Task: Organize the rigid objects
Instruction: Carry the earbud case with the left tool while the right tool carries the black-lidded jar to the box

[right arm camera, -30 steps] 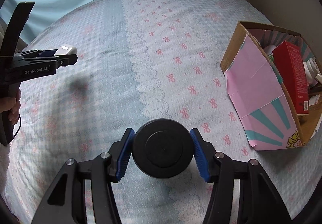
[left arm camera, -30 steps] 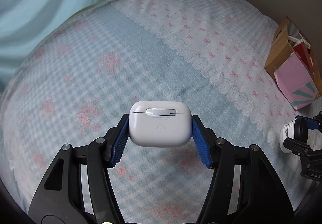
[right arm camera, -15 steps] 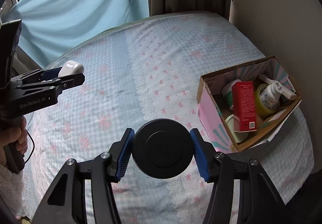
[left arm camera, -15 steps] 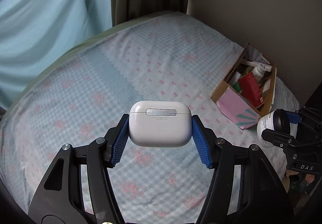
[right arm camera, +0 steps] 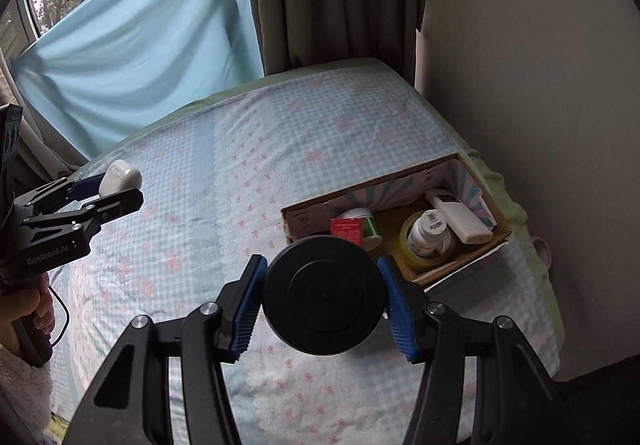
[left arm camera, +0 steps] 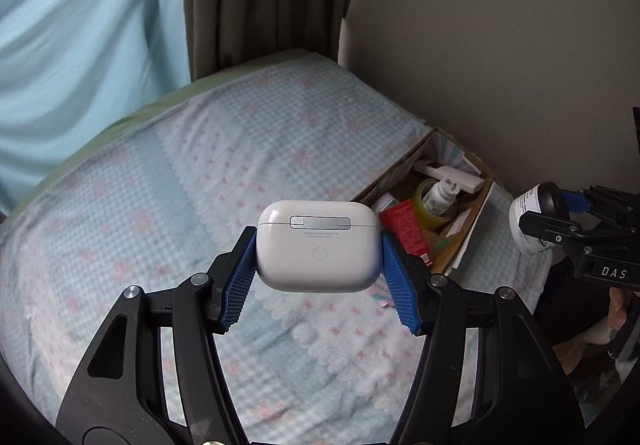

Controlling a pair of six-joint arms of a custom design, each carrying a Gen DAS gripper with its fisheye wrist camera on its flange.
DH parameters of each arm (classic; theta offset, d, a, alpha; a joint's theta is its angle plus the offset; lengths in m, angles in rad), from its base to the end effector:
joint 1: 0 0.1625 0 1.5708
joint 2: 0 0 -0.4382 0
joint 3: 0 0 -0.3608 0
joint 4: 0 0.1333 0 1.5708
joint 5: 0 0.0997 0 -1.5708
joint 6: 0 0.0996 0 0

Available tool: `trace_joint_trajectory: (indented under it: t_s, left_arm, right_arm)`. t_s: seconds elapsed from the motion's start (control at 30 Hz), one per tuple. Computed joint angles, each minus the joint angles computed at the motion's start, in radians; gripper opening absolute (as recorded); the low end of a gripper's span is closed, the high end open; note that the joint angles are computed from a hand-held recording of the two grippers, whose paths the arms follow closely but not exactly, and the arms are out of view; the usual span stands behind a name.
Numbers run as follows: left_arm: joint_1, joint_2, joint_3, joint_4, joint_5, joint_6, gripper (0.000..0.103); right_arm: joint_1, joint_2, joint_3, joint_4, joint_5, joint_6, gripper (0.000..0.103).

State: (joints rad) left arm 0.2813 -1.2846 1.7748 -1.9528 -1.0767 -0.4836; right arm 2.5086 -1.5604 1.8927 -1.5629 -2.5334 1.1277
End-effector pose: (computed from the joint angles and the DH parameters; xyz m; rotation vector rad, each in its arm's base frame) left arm -0.4607 -0.3210 0.3151 1.0983 2.4820 -0.4375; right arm 0.3696 -0.2072 0.3961 -0.0124 -2.2582 0.8107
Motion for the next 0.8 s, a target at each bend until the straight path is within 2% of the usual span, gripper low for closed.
trace_joint_trajectory:
  t_s: [0.13,0.33,0.6,0.8]
  left_arm:
    - [-0.013,0.085,-0.013,-0.056,-0.027,-0.043,0.057]
    - [0.000,0.244,-0.060,-0.162,-0.077,-0.006,0.057]
    - [0.047,0.464,-0.185,-0.230,-0.156,0.117,0.057]
    - [0.094,0.598,-0.275,-0.218,-0.223,0.277,0.057]
  right_arm:
    - [-0.051,-0.104,0.046,-0.003,-0.001,-0.084,0.052]
    - [-0.174,-0.230,0.141,-0.127,0.021,-0.276,0.052]
    - [-0.348,-0.315,0.291,-0.424,0.093,-0.584,0.052]
    - [-0.450,-0.301,0.412,-0.725,0.164,-0.870,0.052]
